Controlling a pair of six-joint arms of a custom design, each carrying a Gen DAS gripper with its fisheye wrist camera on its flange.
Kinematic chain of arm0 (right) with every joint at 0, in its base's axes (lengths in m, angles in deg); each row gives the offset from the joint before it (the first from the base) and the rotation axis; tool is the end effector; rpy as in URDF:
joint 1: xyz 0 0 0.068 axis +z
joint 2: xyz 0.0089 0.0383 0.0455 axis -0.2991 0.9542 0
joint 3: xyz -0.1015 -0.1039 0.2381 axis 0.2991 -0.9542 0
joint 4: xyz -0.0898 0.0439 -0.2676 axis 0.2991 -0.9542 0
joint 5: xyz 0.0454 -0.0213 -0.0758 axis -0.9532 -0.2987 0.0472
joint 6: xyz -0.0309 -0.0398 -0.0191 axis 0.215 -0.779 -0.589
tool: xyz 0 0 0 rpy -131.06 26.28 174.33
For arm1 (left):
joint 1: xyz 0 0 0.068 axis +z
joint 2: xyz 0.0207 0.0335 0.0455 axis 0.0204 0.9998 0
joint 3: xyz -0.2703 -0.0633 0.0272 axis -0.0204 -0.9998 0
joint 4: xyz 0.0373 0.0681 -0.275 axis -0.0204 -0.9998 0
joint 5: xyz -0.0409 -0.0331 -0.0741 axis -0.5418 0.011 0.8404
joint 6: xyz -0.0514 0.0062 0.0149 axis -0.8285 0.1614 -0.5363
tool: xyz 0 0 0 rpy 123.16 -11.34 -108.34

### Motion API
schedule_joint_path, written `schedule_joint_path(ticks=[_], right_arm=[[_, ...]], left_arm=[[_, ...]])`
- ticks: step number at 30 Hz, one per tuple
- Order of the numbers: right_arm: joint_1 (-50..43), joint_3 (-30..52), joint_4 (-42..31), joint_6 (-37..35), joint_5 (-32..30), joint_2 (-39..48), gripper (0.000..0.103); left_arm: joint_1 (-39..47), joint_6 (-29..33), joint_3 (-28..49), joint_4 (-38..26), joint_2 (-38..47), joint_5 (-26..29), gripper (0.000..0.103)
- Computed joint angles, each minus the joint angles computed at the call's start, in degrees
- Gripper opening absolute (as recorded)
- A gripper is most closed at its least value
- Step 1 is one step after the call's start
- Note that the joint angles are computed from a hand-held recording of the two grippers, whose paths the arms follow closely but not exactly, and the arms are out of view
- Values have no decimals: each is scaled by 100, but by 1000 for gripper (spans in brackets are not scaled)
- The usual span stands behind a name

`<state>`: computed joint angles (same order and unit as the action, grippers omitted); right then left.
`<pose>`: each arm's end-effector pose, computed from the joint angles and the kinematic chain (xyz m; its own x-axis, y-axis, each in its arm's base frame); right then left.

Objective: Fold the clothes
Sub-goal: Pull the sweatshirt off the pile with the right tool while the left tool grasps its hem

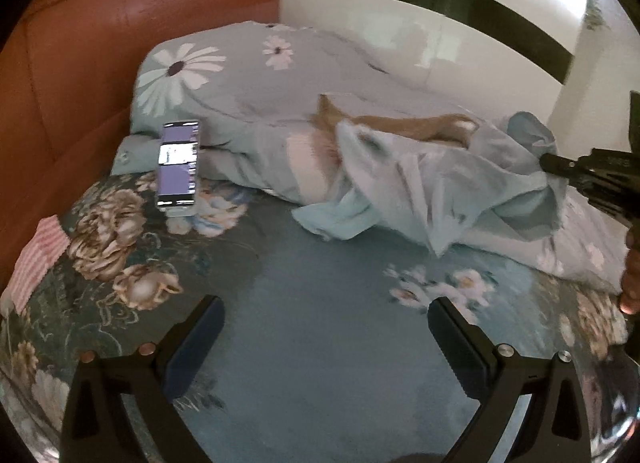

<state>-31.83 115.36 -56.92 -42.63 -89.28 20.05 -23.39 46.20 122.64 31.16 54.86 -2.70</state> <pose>0.3099 -0.0584 0.2499 -0.7691 0.1091 -0.6297 -0.2065 0.8900 0.4064 0.2104 -0.0886 0.1971 -0.7385 -0.1188 -0.6637 -0.0219 0.9881 -0.1525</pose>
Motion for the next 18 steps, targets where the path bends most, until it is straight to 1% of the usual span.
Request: schedule_joint_path(ticks=[2,4,6,8,10,13,18], right_arm=[[-358,-168,-513,-511,-260,-446,8],[-760,-210,-1184,-1029,-509,-767,8],[-977,-212,-1585,-1320,-504,-895,8],[-1075,-242,-1815,-1539,-413,-937,8],[-1098,-300,-1946,-1716,-340,-840,8],[-1068,-482,-1857,-1779,-200,-750,8],[-1232,-595,-1884,-2008,-309,-578,8]], left_arm=[[-432,-130,5,-58,-34,-148,103],[-814,-240,45,-13,43,-156,103],[-1133,-323,110,139,178,-79,103],[-1414,-383,186,334,356,43,103],[-1656,-402,290,525,600,162,103],[-1953,-344,561,697,1200,203,103],[-2120,-218,909,838,1893,297,103]])
